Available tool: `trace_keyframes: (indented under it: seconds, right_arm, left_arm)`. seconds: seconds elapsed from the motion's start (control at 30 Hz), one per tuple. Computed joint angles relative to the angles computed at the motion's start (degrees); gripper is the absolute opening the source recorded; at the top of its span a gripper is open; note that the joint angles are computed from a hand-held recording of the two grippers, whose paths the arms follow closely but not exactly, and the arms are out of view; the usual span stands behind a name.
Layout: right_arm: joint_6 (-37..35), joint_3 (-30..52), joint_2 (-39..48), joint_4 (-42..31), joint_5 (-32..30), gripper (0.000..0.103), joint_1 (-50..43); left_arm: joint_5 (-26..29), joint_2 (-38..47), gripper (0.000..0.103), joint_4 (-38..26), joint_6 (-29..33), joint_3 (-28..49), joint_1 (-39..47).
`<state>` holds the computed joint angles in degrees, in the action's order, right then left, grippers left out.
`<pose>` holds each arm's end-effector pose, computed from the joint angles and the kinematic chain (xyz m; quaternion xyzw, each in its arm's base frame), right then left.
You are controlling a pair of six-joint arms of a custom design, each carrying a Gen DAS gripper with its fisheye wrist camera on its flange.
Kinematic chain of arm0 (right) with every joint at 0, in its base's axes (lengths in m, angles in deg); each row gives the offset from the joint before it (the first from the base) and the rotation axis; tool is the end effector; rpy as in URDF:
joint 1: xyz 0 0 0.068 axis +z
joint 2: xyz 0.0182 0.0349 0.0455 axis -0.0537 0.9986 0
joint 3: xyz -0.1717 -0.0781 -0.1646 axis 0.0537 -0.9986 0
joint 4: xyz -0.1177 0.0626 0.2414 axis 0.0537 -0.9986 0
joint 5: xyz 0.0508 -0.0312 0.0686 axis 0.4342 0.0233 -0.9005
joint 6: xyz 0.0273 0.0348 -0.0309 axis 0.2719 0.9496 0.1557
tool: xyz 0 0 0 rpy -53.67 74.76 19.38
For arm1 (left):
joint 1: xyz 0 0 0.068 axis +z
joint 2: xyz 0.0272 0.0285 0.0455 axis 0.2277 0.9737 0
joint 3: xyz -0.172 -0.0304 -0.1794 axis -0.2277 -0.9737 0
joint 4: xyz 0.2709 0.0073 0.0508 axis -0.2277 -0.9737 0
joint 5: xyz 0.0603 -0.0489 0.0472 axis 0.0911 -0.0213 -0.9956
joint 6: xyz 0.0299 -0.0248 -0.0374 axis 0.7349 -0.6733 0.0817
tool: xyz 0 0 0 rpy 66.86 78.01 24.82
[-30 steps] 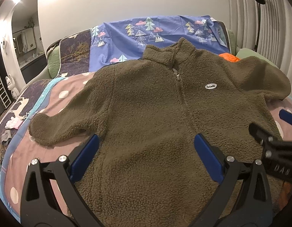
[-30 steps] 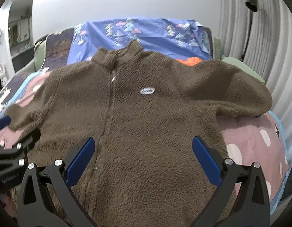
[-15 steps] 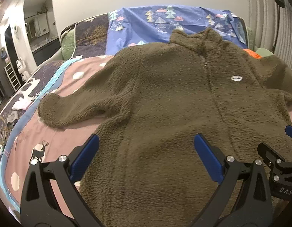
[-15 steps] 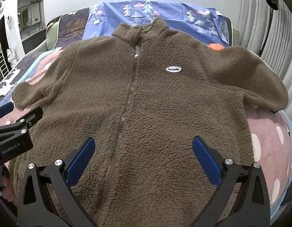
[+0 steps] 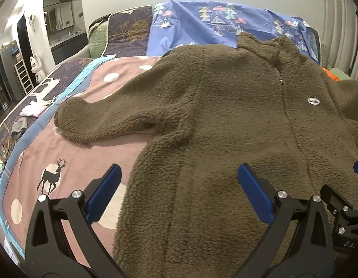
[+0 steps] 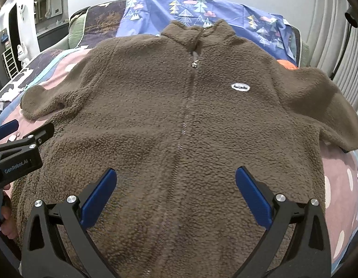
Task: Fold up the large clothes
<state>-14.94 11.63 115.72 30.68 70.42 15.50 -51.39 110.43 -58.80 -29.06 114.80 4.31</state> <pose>0.2693 0.0896 0.3141 -0.1706 0.9166 0.0375 0.3596 0.2347 -0.0228 0.3164 -0.1612 0.9076 0.0868 0.3777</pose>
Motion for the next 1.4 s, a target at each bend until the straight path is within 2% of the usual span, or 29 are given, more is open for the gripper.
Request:
trace_keyframes:
  seconds: [0.1, 0.2, 0.27, 0.37, 0.43, 0.5, 0.53, 0.63, 0.7, 0.77, 0.83, 0.9, 0.97, 1.03, 1.07, 1.1, 1.17, 1.27, 1.4]
  right_arm:
    - [0.3, 0.6, 1.0, 0.2, 0.7, 0.102, 0.8]
    - [0.3, 0.7, 1.4, 0.7, 0.8, 0.102, 0.9]
    - [-0.3, 0.2, 1.1, 1.6, -0.7, 0.102, 0.0]
    - [-1.5, -0.4, 0.5, 3.3, -3.7, 0.102, -2.9]
    - [-2.0, -0.8, 0.3, 4.4, -3.5, 0.102, -4.6]
    - [-2.7, -1.0, 0.4, 5.2, -4.1, 0.102, -7.1]
    - [-3.0, -0.9, 0.5, 5.2, -4.8, 0.102, -8.3]
    - [-3.6, -1.2, 0.4, 5.9, -7.2, 0.102, -11.7]
    - [-3.8, -0.8, 0.6, 5.7, -9.1, 0.102, -13.9]
    - [-3.4, 0.1, 1.2, 5.1, -10.9, 0.102, -15.4]
    - [-2.3, 1.5, 2.1, 4.3, -11.8, 0.102, -16.4]
    - [-1.8, 1.9, 2.4, 4.3, -11.4, 0.102, -16.7]
    - [-1.7, 2.2, 2.9, 4.6, -10.4, 0.102, -16.7]
    - [-1.8, 2.4, 3.4, 4.9, -9.7, 0.102, -16.8]
    - [-1.8, 2.6, 3.7, 5.0, -9.5, 0.102, -16.9]
    - [-1.8, 2.9, 4.1, 5.0, -9.7, 0.102, -17.2]
    - [-1.9, 3.6, 5.1, 5.2, -9.9, 0.102, -17.7]
    - [-2.5, 4.7, 6.2, 5.3, -10.8, 0.102, -18.9]
    - [-3.2, 6.6, 8.2, 5.7, -12.2, 0.102, -20.4]
  left_arm:
    - [1.8, -0.5, 0.101, 1.0, 0.7, -0.9, 2.6]
    - [6.9, -2.6, 0.101, 3.6, 1.6, -3.3, 7.4]
    - [11.1, -3.5, 0.101, 5.0, 3.2, -4.2, 11.5]
    - [14.5, -3.8, 0.101, 6.7, 5.3, -4.8, 18.2]
    - [21.7, -3.0, 0.101, 7.8, 7.0, -4.7, 27.7]
    - [28.2, -0.4, 0.095, 8.5, 7.6, -3.8, 36.7]
    - [31.5, 1.8, 0.093, 9.5, 8.1, -3.1, 41.9]
    - [34.5, 10.3, 0.089, 11.9, 9.3, 0.6, 51.1]
    - [39.1, 18.8, 0.089, 12.5, 9.0, 5.6, 56.3]
    - [42.6, 26.2, 0.089, 12.9, 8.1, 10.4, 59.1]
    - [43.0, 33.5, 0.089, 12.8, 5.8, 15.9, 60.8]
    - [45.8, 39.8, 0.089, 13.0, 3.1, 21.0, 61.7]
    - [46.4, 44.6, 0.088, 12.9, 0.4, 25.7, 61.6]
    - [45.2, 47.2, 0.070, 13.5, -0.7, 28.1, 60.6]
    - [44.9, 50.0, 0.045, 12.6, -0.3, 31.3, 60.1]
    - [44.7, 51.8, 0.031, 11.7, -0.2, 33.4, 59.7]
    - [44.6, 53.1, 0.017, 11.8, -1.5, 35.0, 59.2]
    - [44.0, 48.7, 0.014, 14.3, -2.1, 32.3, 58.1]
    - [41.9, 38.6, 0.014, 15.7, 1.8, 32.2, 50.8]
